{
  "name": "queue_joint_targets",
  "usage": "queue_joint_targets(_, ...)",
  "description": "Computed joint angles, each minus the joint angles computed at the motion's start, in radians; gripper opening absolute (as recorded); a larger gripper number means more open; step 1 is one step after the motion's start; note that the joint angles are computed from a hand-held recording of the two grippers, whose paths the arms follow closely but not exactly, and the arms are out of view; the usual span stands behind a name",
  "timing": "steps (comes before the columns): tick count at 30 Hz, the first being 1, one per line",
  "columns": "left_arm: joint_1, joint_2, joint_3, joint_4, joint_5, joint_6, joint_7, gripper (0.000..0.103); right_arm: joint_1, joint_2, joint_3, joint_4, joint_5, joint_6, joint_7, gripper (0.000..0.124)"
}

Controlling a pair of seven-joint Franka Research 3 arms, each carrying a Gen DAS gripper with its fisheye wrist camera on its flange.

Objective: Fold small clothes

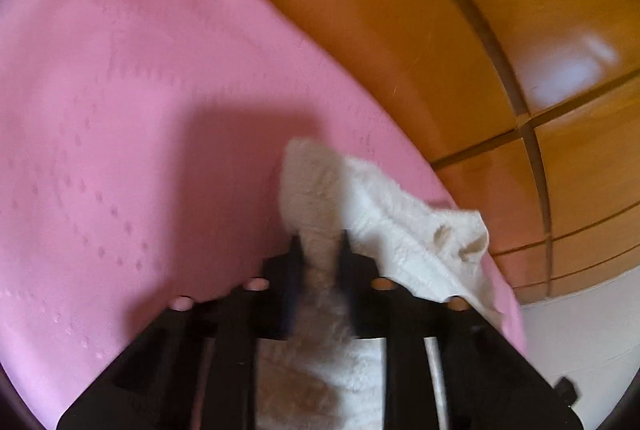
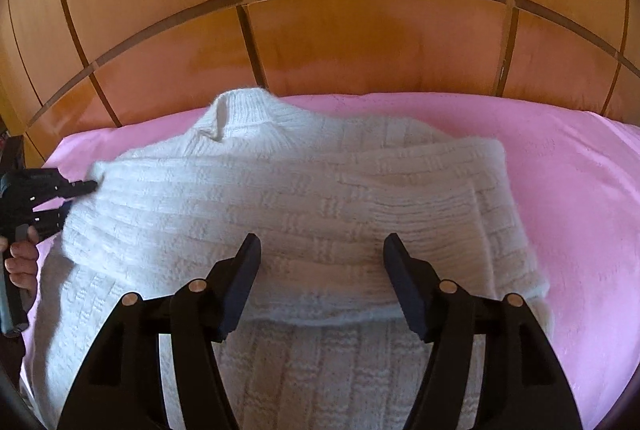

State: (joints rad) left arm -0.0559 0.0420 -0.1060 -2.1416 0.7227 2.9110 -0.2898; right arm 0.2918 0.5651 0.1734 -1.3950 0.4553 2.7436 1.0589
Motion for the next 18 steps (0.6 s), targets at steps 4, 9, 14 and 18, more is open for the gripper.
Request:
queue_joint_targets(4,-0.036,0.015,-0.031,0.087,0.033,-0.279,0.081,0.011,0.045,0.032,-0.037,0.038,-0.061,-0.027,0.034,0.067)
queue_joint_targets(9,-0.094,0.074,-0.043,0.207,0.025,-0.541,0.176,0.034,0.072,0.068,-0.066,0.074,-0.136,-0.022,0.092,0.071)
queue_joint_targets(14,-0.159,0.045,-0.072,0.214,0.187,-0.607,0.144,0.041,0.053,0.07,-0.044,0.07,-0.131,-0.011,0.084,0.072)
queue_joint_targets(18,-0.196,0.108,-0.094,0.265,0.129,-0.676,0.303,0.041,0.045,0.07,-0.037,0.066,-0.123,-0.009,0.078,0.073)
